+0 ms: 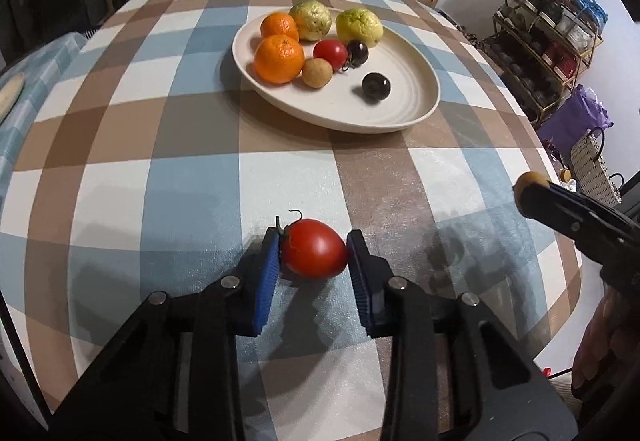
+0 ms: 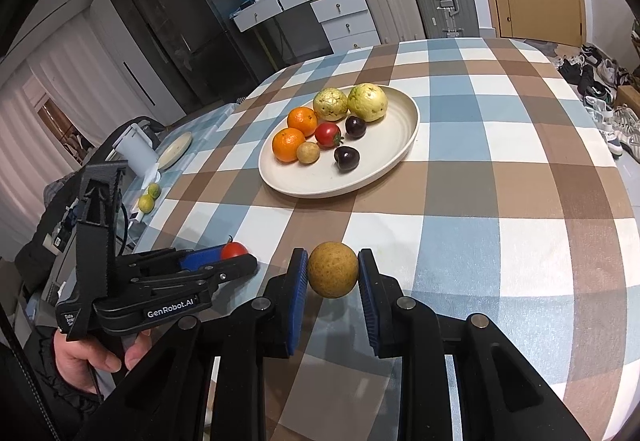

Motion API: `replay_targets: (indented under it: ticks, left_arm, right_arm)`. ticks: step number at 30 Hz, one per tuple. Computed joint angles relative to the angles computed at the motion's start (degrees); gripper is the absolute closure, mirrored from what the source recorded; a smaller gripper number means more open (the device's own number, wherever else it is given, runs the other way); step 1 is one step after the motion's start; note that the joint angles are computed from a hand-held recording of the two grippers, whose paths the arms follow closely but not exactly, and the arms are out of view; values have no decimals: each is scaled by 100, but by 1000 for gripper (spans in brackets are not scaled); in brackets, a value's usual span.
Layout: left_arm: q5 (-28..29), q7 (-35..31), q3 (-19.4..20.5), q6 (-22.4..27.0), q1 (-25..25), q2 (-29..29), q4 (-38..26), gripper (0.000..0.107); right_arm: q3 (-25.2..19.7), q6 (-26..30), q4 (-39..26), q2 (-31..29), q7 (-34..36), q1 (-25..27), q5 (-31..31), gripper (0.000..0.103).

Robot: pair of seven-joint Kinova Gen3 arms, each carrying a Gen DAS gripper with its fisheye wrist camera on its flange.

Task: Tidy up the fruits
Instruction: 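Lower the tomato and brown fruit onto the plate and open both tools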

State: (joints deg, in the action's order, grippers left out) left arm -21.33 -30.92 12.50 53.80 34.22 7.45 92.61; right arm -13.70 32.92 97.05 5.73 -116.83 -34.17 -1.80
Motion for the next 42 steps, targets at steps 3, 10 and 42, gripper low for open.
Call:
replay_targets:
  ticks: [3,10,42]
  left_arm:
    - [-6,-26,28,-73,8,-90,24,77]
    - [-95,-385,45,-191,-137,-247,-231,77]
    - [2484,-3751,-481,547,-1077,2846,-4529,77]
  right_arm:
    - [2,18,-7,-5,-4,1,-5,77]
    - [-10,-77,12,8,94,48,-150,77]
    - [518,201,-1927,1757,105,24,117,77]
